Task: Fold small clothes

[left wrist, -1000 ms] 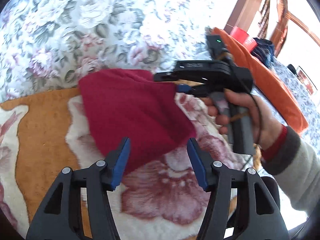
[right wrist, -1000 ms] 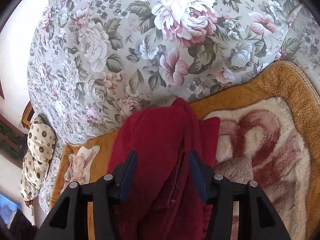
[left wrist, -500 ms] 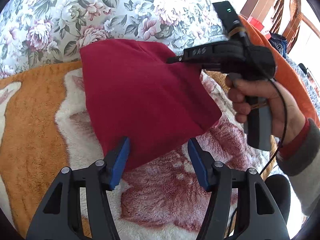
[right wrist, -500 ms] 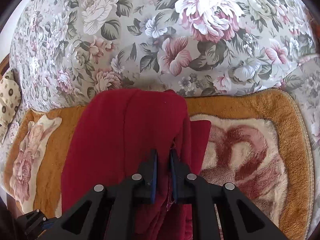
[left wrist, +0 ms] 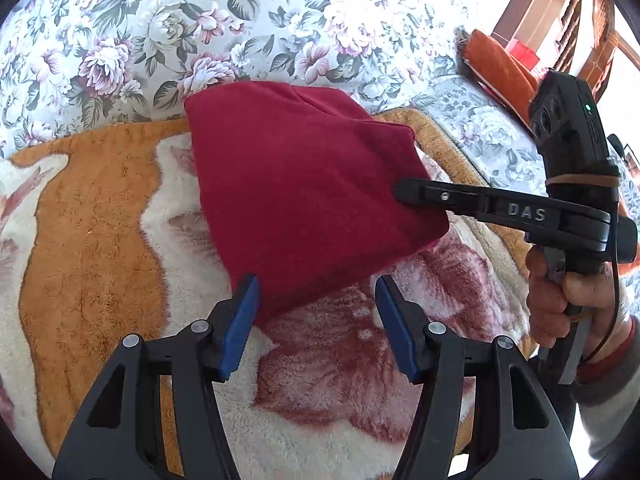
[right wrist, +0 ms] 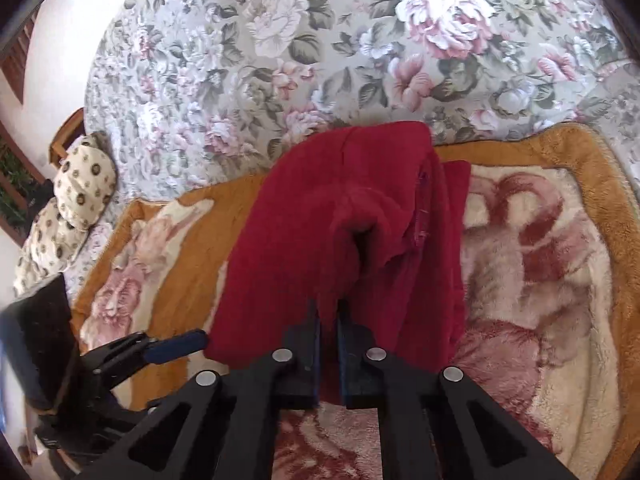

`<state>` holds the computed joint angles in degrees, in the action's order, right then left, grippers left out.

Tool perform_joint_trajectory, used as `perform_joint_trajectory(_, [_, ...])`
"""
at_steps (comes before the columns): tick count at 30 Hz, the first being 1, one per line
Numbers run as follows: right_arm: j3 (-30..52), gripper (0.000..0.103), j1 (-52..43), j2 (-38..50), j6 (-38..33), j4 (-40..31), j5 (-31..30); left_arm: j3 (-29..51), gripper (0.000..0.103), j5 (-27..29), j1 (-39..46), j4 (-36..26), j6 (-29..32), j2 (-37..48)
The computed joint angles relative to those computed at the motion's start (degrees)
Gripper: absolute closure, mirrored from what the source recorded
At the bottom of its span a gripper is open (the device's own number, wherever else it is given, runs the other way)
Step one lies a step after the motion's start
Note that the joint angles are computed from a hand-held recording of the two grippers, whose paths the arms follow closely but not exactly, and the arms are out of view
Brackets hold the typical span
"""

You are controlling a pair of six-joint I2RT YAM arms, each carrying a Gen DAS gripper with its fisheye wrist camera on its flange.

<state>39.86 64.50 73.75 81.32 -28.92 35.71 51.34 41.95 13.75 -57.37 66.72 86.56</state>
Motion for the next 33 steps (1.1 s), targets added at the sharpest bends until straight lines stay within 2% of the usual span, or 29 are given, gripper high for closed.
perform_joint_trajectory(2, [-1.13,0.098,3.84,-1.14,5.17,-1.72,3.3,-0.52,0.043,0.96,1.12,0.11,1.08,-0.35])
perform_joint_trajectory(5, [-3.91,0.098,1.08,4.35,6.19,4.22,-2.77,-1.83,0.043,-1.82,-0.66,3.6,-3.95,0.15])
perform_joint_trajectory(7, [-4.7,0.098,1.3,5.76,7.53,6.44,-1.91,-2.47,0.043,-2.77,-0.22,3.99,-5.13,-0.61])
perform_joint_trajectory(9, [-4.5,0.098,3.26,3.08,11.32,4.23,0.39,-2.09,0.043,-2.81,1.59,1.84,-3.28,-1.84])
perform_joint_trajectory(10, [-4.24,0.096,4.69,1.55,12.99,2.61,1.63,-1.88,0.043,-2.6,2.74,0.84,-2.5,-3.04])
perform_joint_trajectory(11, [-2.86,0.093,6.51,0.64,15.22,-0.8,2.95,-1.76,0.043,-2.36,3.58,0.25,-2.18,-4.28])
perform_joint_trajectory(14, [3.85,0.091,12.11,0.99,20.36,-12.52,7.39,-0.81,0.043,-1.5,5.15,-1.98,-2.52,-7.51])
perform_joint_trajectory(16, [8.58,0.084,13.98,2.27,22.42,-19.63,9.19,-0.21,0.043,-1.08,5.39,-3.21,-3.52,-9.6])
perform_joint_trajectory(17, [10.05,0.074,14.32,2.4,23.39,-22.34,9.72,0.02,0.043,-1.07,5.2,-3.51,-3.79,-10.21])
perform_joint_trajectory(18, [11.26,0.069,14.2,2.29,23.97,-24.65,10.14,0.17,0.043,-1.09,4.78,-3.62,-4.18,-10.97])
perform_joint_trajectory(22, [12.47,0.068,9.24,0.38,25.45,-31.55,10.72,-0.05,0.04,-0.93,0.45,-0.3,-10.25,-12.15])
perform_joint_trajectory(24, [8.52,0.068,3.47,-3.32,20.63,-26.04,9.49,-0.61,0.04,-0.41,-2.97,4.31,-16.8,-10.88])
perform_joint_trajectory(27, [1.05,0.068,-8.11,-7.41,9.53,-10.98,3.97,-0.01,0.04,-0.87,-8.46,9.88,-25.87,-6.5])
perform_joint_trajectory(29, [-3.06,0.068,-15.66,-7.36,1.5,0.6,-1.41,-0.99,0.04,-1.53,-11.41,14.87,-29.79,-4.89])
perform_joint_trajectory(31, [-4.53,0.068,-21.06,-4.14,-5.43,8.79,-6.43,-3.35,0.04,-2.86,-13.6,21.19,-31.78,-4.35])
perform_joint_trajectory(32, [-4.22,0.085,-22.07,-2.09,-8.53,10.84,-7.13,-4.36,0.04,-3.29,-14.08,23.86,-32.15,-3.62])
perform_joint_trajectory(33, [-2.87,0.094,-21.57,-0.17,-10.82,10.16,-5.1,-5.15,0.04,-3.9,-14.58,26.29,-33.02,-2.44])
